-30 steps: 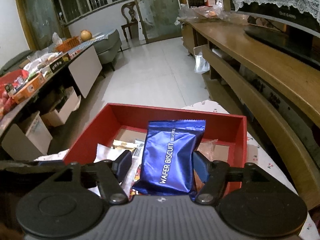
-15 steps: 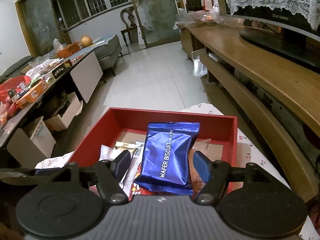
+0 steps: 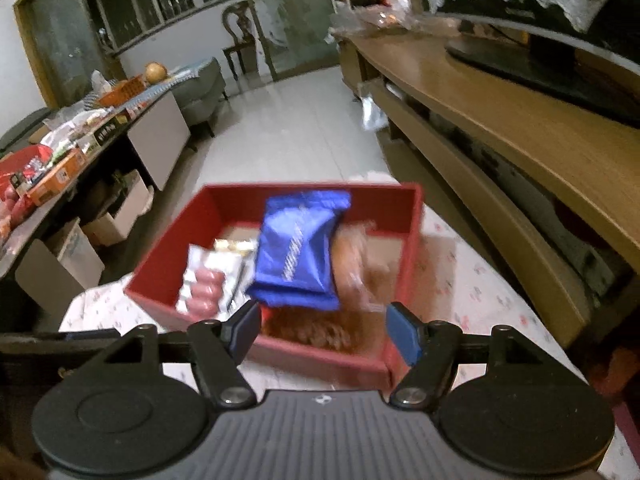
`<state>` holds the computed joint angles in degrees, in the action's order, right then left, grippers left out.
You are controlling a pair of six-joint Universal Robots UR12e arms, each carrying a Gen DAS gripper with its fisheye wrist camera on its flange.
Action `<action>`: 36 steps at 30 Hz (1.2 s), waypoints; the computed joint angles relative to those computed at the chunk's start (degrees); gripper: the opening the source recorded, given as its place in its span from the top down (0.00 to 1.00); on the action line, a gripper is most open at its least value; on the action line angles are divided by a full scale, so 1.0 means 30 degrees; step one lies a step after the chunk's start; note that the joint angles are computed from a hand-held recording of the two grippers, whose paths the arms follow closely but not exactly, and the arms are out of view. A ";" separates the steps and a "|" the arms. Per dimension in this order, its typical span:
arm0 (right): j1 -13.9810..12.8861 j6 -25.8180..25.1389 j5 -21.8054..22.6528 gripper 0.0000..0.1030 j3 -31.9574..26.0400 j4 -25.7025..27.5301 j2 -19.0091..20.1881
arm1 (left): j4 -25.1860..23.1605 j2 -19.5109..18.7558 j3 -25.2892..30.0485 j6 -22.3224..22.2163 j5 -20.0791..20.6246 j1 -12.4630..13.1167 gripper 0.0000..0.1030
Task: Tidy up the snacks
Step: 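Move the right gripper to the round cake packet while the left gripper moves to the white snack bag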
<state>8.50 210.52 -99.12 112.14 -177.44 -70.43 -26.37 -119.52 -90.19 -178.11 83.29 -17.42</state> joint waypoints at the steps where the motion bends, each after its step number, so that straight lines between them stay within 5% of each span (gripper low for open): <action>1: 0.0016 0.0179 0.0004 0.22 0.0111 0.0302 -0.0105 | -0.0049 0.0087 -0.0139 0.0010 -0.0095 -0.0006 0.17; 15: -0.0118 0.0296 0.1391 0.17 0.0554 0.3387 -0.0409 | -0.1358 0.0953 -0.1562 -0.0051 -0.1152 0.0081 0.17; 23: -0.0186 -0.2159 0.1481 0.14 -0.0108 0.3383 0.0394 | -0.1515 0.1310 -0.2097 0.0156 -0.1309 0.0175 0.16; 36: -0.0765 -0.4453 0.4370 0.14 -0.0373 0.5065 0.0583 | -0.1962 0.1287 -0.2099 0.0197 -0.1307 0.0256 0.16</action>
